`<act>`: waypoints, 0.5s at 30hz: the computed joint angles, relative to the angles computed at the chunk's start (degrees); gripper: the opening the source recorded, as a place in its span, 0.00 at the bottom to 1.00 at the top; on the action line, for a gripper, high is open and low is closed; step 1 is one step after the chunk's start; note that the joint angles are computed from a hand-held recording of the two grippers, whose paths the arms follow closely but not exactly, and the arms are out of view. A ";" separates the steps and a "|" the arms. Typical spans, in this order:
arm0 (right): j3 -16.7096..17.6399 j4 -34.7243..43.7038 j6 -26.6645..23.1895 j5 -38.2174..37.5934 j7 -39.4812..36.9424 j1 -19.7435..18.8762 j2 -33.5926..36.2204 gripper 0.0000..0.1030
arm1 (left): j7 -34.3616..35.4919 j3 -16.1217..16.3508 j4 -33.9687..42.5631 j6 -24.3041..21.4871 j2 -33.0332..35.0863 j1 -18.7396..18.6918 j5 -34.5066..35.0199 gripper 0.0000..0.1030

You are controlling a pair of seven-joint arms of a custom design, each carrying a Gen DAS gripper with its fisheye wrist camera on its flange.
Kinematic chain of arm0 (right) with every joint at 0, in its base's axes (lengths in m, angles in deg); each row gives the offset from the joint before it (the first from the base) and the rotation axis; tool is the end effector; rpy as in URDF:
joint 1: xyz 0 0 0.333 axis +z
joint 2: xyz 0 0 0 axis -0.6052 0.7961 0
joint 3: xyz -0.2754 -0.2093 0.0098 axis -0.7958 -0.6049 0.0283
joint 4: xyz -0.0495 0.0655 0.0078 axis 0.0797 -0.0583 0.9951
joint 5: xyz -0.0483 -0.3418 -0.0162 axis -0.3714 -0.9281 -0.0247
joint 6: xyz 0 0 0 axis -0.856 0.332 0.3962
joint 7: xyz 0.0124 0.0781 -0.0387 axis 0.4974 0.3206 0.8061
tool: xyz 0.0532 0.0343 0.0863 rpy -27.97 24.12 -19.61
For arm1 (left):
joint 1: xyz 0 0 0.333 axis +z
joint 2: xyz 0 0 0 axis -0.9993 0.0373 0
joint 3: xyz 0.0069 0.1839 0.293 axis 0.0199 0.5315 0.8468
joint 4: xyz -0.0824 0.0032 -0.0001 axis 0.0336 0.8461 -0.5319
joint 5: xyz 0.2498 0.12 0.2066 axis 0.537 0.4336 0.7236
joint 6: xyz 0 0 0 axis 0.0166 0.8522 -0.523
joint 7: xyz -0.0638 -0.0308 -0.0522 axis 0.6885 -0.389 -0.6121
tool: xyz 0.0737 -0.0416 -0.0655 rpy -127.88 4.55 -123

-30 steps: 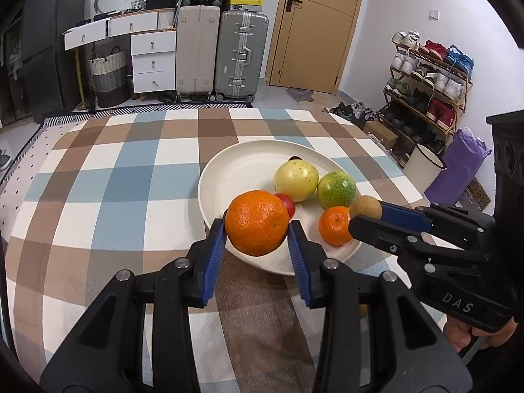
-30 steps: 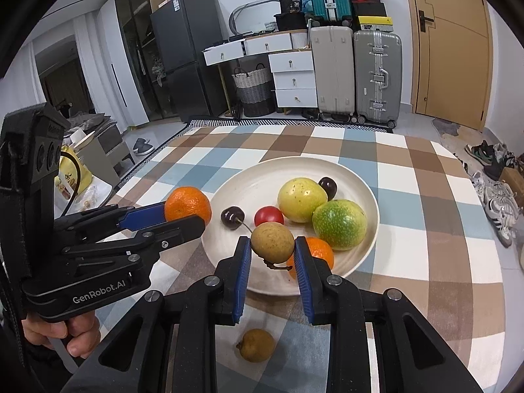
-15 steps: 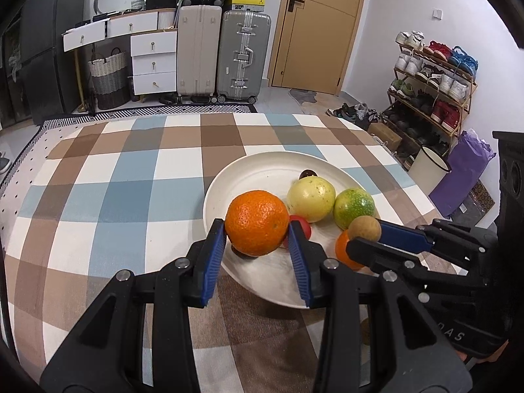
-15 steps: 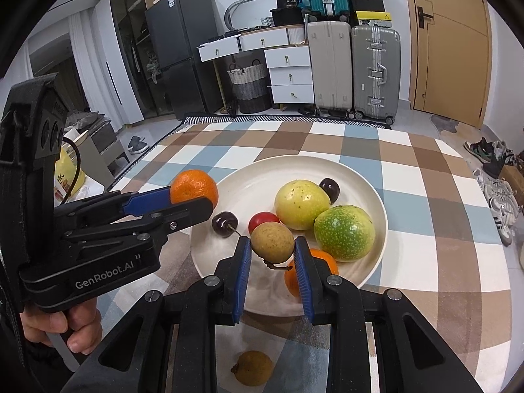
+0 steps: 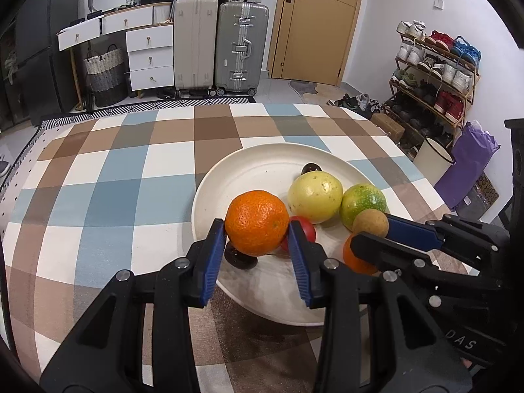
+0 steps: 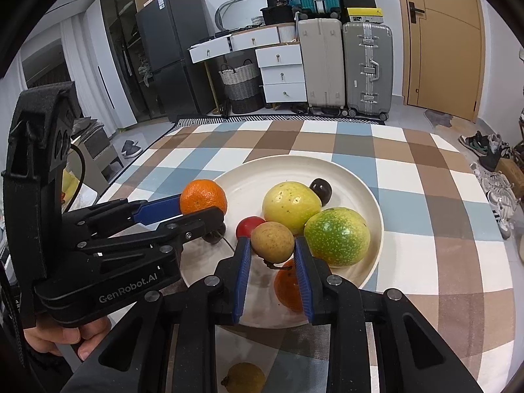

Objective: Organize fruits
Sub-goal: 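Carry orange and kiwi onto the white plate and open both tools, then withdraw both open tools from the plate toward the last brown kiwi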

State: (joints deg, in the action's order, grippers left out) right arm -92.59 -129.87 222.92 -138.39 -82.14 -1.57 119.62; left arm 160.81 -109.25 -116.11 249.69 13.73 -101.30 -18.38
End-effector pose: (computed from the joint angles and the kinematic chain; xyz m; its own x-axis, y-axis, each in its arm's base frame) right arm 0.5639 0.3686 0.3669 -0.1003 -0.9810 -0.1663 -0.6748 0.1899 -0.7132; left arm 0.6790 -0.3172 0.3539 -0.5862 -0.8003 0.1263 -0.6061 0.3297 -0.7238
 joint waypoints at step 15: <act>1.17 -5.38 -4.55 -9.17 9.80 0.36 -5.39 0.79 | 0.93 -2.48 -11.55 7.42 -7.23 2.62 -0.25 0.72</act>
